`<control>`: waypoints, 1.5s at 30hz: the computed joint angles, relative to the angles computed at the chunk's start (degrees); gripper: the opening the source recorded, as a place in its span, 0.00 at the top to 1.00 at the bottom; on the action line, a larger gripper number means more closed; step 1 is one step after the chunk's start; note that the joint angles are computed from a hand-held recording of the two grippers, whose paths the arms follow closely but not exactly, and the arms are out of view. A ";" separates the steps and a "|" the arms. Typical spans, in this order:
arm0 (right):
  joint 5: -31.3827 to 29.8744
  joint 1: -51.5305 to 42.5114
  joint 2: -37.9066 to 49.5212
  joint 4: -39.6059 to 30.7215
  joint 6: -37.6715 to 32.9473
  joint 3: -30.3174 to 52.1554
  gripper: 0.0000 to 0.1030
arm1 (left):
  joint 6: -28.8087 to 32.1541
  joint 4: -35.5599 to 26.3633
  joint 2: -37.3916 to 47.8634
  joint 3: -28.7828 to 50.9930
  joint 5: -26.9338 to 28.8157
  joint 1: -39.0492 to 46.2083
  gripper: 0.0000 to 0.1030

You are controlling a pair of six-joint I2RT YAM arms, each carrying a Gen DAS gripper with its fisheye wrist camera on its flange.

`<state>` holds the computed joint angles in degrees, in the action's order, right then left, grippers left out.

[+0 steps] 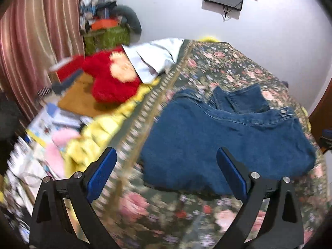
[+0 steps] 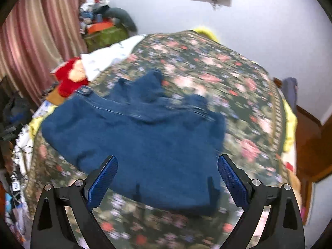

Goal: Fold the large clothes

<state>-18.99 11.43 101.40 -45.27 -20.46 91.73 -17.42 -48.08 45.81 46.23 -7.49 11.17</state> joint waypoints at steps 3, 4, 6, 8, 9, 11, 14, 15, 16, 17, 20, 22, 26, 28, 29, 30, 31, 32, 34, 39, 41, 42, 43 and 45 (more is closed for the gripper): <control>-0.24 3.75 1.39 0.01 2.13 1.00 0.06 | -5.30 1.52 0.53 -3.00 2.53 -2.28 0.05; 0.47 5.32 2.42 0.12 2.80 1.41 0.06 | -7.13 2.58 1.19 -4.28 2.96 -3.24 0.05; 1.53 7.34 4.70 0.02 3.42 2.44 0.06 | -10.04 4.35 2.55 -6.46 3.07 -5.24 0.05; 2.84 9.46 8.01 -0.31 3.69 3.70 0.06 | -13.00 6.59 4.37 -8.68 3.54 -6.54 0.05; 3.77 10.35 10.03 -0.66 3.74 4.56 0.06 | -14.21 7.48 5.23 -9.56 4.43 -6.51 0.05; 5.12 11.51 13.12 -1.12 3.74 5.81 0.06 | -16.39 10.30 7.23 -11.79 8.56 -5.77 0.05; 7.24 12.58 17.55 -0.96 3.47 6.88 0.06 | -18.48 14.05 9.08 -14.05 12.71 -5.53 0.05; 8.33 12.96 18.41 0.19 3.44 6.32 0.06 | -19.26 16.02 10.48 -14.78 14.65 -4.98 0.05; 8.94 13.25 18.56 1.17 3.10 5.65 0.05 | -19.65 17.74 11.46 -15.44 15.99 -4.44 0.05; 9.62 13.63 18.36 2.36 2.33 4.73 0.03 | -19.75 18.79 12.02 -15.72 16.86 -3.91 0.05; 10.11 14.40 17.58 4.28 -0.15 2.47 0.00 | -19.52 23.54 14.06 -15.64 19.03 -2.49 0.07; 10.06 14.26 17.07 5.82 -0.72 0.89 0.00 | -19.40 25.47 16.26 -14.68 18.73 -1.78 0.07; 8.94 13.97 16.75 6.33 -0.64 0.01 0.00 | -22.39 32.12 20.03 -14.76 21.77 2.41 0.08; 8.56 13.78 16.77 6.37 -0.76 0.01 0.00 | -24.23 35.25 20.73 -14.99 23.26 4.22 0.08; 8.43 13.74 16.63 6.40 -0.81 -0.14 0.00 | -25.25 37.27 21.51 -15.14 23.88 4.95 0.08; 8.24 13.72 16.64 6.29 -0.80 -0.04 0.00 | -26.26 39.66 22.16 -15.41 24.49 5.79 0.09; 7.92 13.71 16.74 6.05 -0.76 0.20 0.00 | -26.55 40.98 22.97 -15.27 24.88 6.59 0.11; 7.70 13.72 16.70 5.97 -0.69 0.18 0.00 | -26.77 41.79 23.98 -14.77 24.48 7.02 0.18; 7.16 13.64 16.97 5.63 -0.71 0.60 0.00 | -25.94 39.49 26.16 -12.07 19.98 6.32 0.44; 5.60 13.40 17.28 4.33 0.07 1.65 0.00 | -21.67 32.06 28.22 -5.57 13.18 3.11 0.61; 4.87 13.23 17.01 3.10 0.76 2.18 0.00 | -19.91 29.64 27.03 -4.41 9.11 0.12 0.65; 3.74 12.92 17.03 1.66 1.40 3.16 0.00 | -18.82 27.82 25.40 -3.83 6.07 -1.98 0.66; 2.36 12.52 17.05 0.39 2.02 4.10 0.00 | -17.88 26.20 23.36 -3.51 3.07 -4.01 0.67; -1.20 11.65 16.39 -0.91 3.88 5.16 0.00 | -16.77 23.48 19.43 -3.12 -0.55 -6.49 0.68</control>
<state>-20.19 23.08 117.79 -46.18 -16.58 96.89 -34.19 -24.60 65.24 43.10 -8.04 4.68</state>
